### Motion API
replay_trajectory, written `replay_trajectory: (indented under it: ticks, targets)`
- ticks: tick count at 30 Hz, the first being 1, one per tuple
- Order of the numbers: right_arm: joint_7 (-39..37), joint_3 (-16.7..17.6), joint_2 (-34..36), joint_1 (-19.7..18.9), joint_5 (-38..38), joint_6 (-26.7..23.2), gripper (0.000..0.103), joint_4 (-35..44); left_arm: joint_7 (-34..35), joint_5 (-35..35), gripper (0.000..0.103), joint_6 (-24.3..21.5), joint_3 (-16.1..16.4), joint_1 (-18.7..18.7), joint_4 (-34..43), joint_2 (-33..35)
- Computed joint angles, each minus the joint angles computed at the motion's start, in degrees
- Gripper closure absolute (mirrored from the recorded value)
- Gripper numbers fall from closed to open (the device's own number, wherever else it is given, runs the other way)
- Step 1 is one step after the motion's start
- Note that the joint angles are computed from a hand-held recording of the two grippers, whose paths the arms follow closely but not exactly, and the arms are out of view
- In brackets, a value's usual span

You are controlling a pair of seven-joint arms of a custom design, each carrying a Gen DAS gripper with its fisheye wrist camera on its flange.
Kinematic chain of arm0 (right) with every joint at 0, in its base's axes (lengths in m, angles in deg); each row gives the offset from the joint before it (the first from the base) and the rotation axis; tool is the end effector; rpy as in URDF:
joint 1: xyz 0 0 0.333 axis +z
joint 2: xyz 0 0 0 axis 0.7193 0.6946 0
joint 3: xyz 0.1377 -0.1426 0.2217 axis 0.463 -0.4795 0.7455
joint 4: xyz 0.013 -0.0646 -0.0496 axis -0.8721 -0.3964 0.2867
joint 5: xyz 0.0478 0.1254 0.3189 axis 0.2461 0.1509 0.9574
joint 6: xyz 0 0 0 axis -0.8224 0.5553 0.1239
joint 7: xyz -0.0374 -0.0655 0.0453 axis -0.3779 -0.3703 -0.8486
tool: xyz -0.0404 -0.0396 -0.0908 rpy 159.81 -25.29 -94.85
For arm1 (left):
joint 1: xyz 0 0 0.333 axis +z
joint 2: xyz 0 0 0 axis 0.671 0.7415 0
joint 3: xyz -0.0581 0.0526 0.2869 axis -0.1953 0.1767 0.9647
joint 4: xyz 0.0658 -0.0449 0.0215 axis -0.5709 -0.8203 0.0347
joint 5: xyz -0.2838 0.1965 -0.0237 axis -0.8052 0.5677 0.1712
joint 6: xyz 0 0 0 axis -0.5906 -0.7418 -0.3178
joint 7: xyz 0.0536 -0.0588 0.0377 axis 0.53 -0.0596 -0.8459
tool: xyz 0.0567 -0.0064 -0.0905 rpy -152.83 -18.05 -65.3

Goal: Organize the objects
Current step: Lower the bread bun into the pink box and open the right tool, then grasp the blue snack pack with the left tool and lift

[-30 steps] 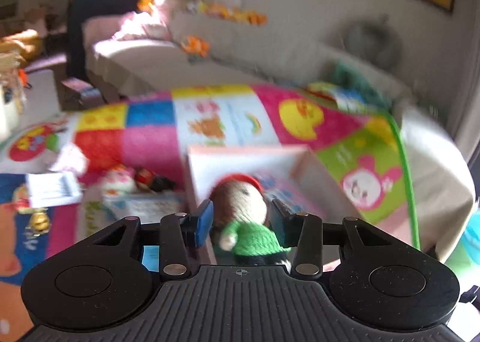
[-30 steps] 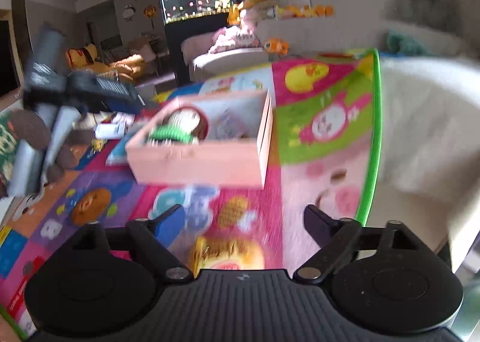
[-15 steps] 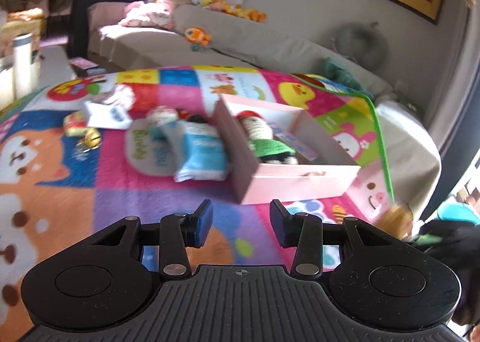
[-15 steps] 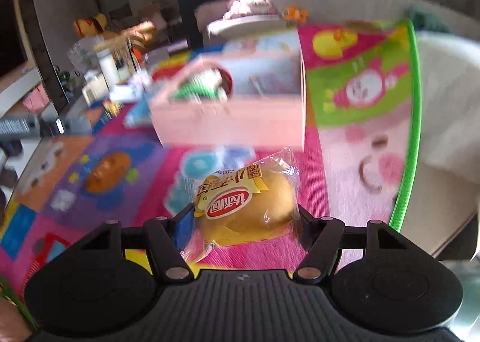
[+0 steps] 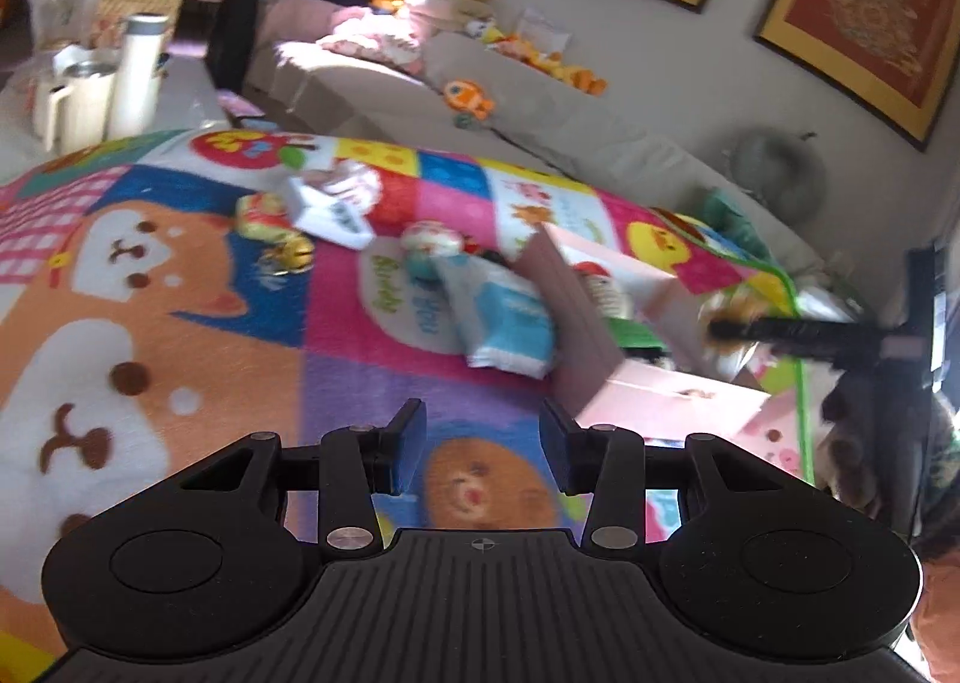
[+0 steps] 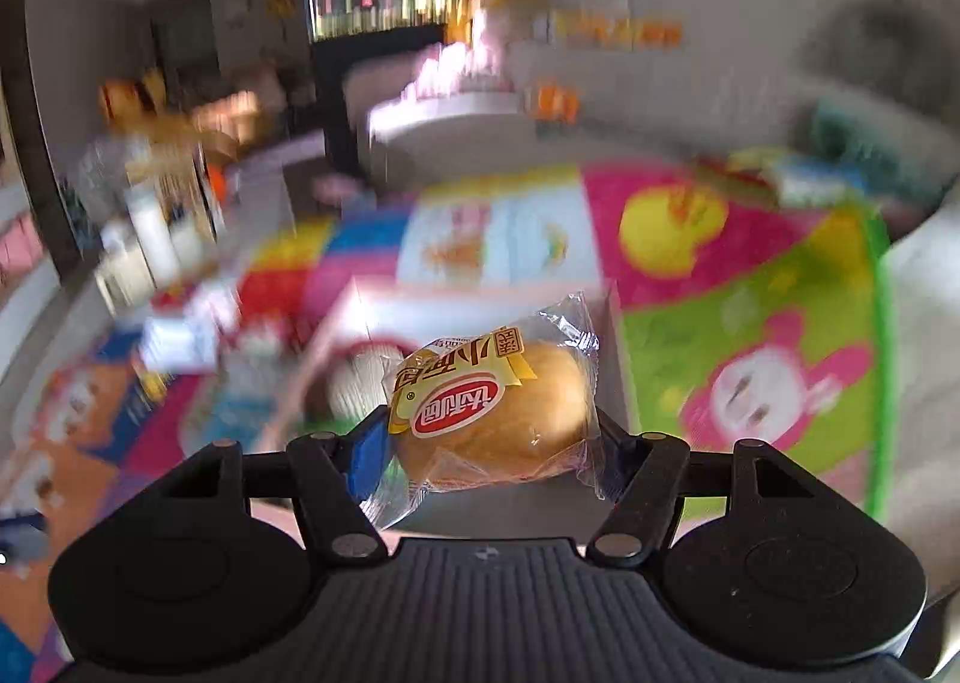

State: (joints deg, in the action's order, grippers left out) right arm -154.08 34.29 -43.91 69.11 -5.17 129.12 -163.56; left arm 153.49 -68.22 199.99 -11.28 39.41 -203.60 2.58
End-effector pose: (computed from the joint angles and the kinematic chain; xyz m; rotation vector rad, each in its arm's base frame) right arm 0.4396 0.2861 0.4677 -1.4685 1.9179 -0.8353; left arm 0.4462 -0.0348 0.4304 -1.5692 2.0851 -1.4737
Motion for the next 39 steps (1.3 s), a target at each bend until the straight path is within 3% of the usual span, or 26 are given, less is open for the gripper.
replay_trajectory:
  ticks: [3, 6, 9, 12, 15, 19, 21, 24, 27, 28, 32, 34, 39]
  targets:
    - [0.1, -1.5, 1.5, -1.0, 4.3, 4.9, 0.027, -1.7, -0.9, 0.5, 0.058, 1.0, 0.2, 0.6, 0.7, 1.5]
    - [8.6, -1.8, -2.8, -2.5, -0.8, 9.5, 0.016, -6.2, -2.9, 1.5, 0.058, 0.3, 0.1, 1.0, 2.2, 3.3]
    - [14.9, 0.7, -6.5, -3.5, -7.8, 6.3, 0.016, -8.3, -5.0, 1.8, 0.058, -0.5, -0.8, 0.5, 5.1, 6.0]
    - [14.9, 1.8, -7.0, -3.7, -11.3, 4.8, 0.022, -7.6, -5.2, 0.9, 0.058, 1.4, -2.5, -0.6, 7.3, 7.4]
    - [12.3, -0.3, -4.8, -4.5, -9.1, 12.1, 0.032, -6.5, -4.4, 0.0, 0.058, 1.5, -3.3, -1.6, 9.1, 8.2]
    - [6.9, -2.2, 1.4, -5.3, -2.2, 19.1, 0.03, -4.5, -6.3, 2.6, 0.058, 4.5, -4.8, -2.9, 12.9, 11.0]
    - [8.4, -1.8, 2.2, -4.2, -6.2, 16.1, 0.028, -3.4, -9.8, 5.6, 0.058, 5.6, -5.4, -3.4, 16.0, 13.6]
    - [10.5, -2.0, 1.5, -3.2, -8.7, 16.6, 0.027, -3.9, -15.9, 10.5, 0.058, 8.5, -6.8, -4.3, 22.7, 19.8]
    - [12.4, -1.5, -1.0, -2.8, -10.6, 16.0, 0.023, -5.6, -30.4, 25.8, 0.057, 16.0, -6.7, -7.7, 28.1, 26.8]
    - [12.5, -1.2, -2.0, -2.7, -10.9, 15.5, 0.021, -6.4, -33.5, 28.5, 0.053, 17.6, -7.0, -8.2, 29.2, 28.8]
    - [12.2, 0.5, -5.2, -2.6, -11.5, 12.8, 0.013, -8.8, -33.8, 26.4, 0.035, 16.9, -12.1, -4.8, 31.8, 32.4]
    - [13.4, 1.8, -5.9, -2.4, -12.8, 10.1, 0.008, -9.4, -31.2, 28.3, 0.037, 20.7, -13.9, -4.6, 30.5, 32.4]
    - [21.1, 3.8, -5.6, -0.5, -18.5, 7.1, 0.0, -10.7, -22.8, 25.1, 0.046, 17.2, -16.5, 0.5, 26.2, 28.6]
